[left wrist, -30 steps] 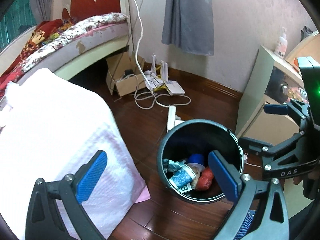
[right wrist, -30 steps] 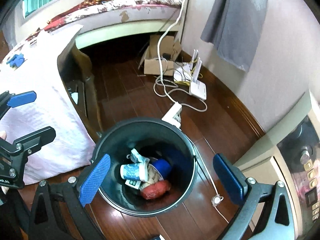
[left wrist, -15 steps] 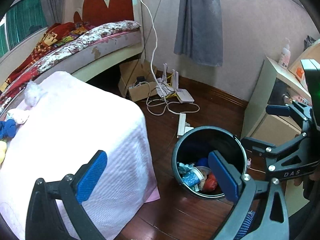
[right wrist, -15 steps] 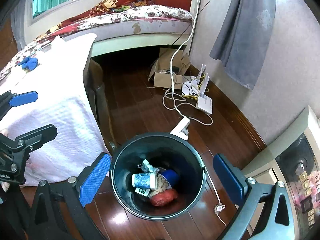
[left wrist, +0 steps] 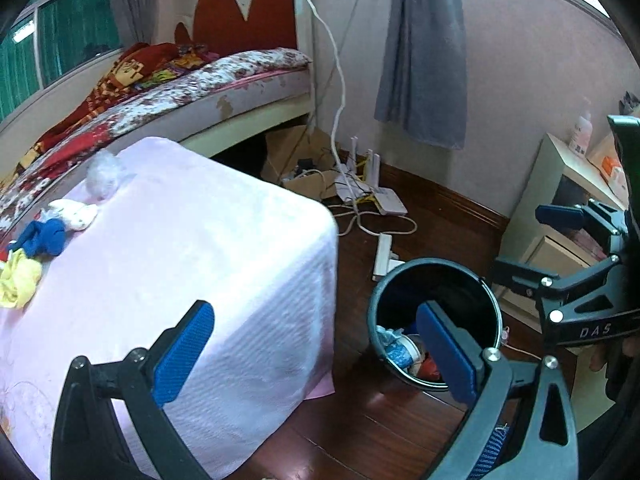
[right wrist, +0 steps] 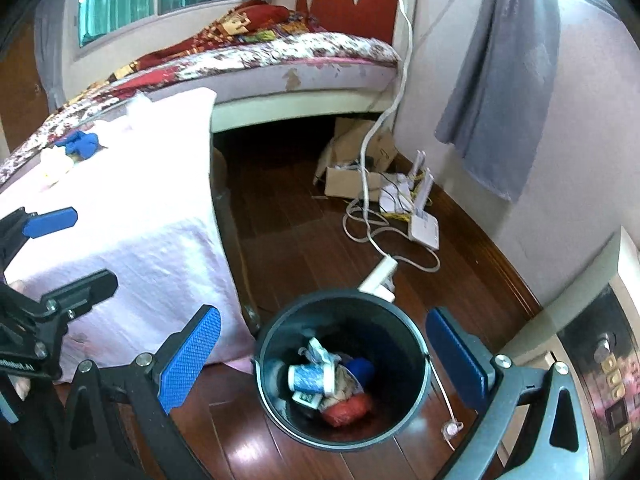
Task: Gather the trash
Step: 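Move both open tools back from the bin to the bed, then grasp the yellow cloth with the left tool while the right tool grasps the white tissue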
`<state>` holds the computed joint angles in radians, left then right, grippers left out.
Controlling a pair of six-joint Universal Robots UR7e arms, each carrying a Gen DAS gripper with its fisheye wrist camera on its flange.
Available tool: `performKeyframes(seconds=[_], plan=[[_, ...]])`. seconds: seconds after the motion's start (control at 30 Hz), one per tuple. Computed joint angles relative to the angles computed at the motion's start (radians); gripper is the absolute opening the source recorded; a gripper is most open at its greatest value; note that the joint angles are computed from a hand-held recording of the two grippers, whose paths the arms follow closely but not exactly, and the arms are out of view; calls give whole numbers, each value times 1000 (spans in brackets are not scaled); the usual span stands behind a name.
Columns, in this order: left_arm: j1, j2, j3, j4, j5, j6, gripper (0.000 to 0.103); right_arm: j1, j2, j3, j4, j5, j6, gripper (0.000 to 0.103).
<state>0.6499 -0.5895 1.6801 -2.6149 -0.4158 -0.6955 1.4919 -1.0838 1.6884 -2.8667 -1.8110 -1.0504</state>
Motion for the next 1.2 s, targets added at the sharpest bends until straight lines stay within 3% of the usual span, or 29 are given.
performKeyframes(seconds=[0.23,0.47,0.63,0.77,0.97,1.03,1.2], plan=[[-9,-108,98,141,71,-199,102,47,22,17,-3,44,-2,103],[-17,-264,191,565,132,-647,102,105,60,36,-1,90,-6,103],[-10,-377,230,903,131,-970,102,150,104,53,-19,121,-21,103],[-2,-463,246,1165,123,-1205,101,189,154,27,25,127,20,103],[26,-565,268,1404,117,-1422,101,255,244,-43,74,136,96,103],[48,-599,287,1390,129,-1413,98,276,289,-77,79,124,87,103],[133,-654,347,1106,179,-1151,90,320,423,-210,137,89,69,101]])
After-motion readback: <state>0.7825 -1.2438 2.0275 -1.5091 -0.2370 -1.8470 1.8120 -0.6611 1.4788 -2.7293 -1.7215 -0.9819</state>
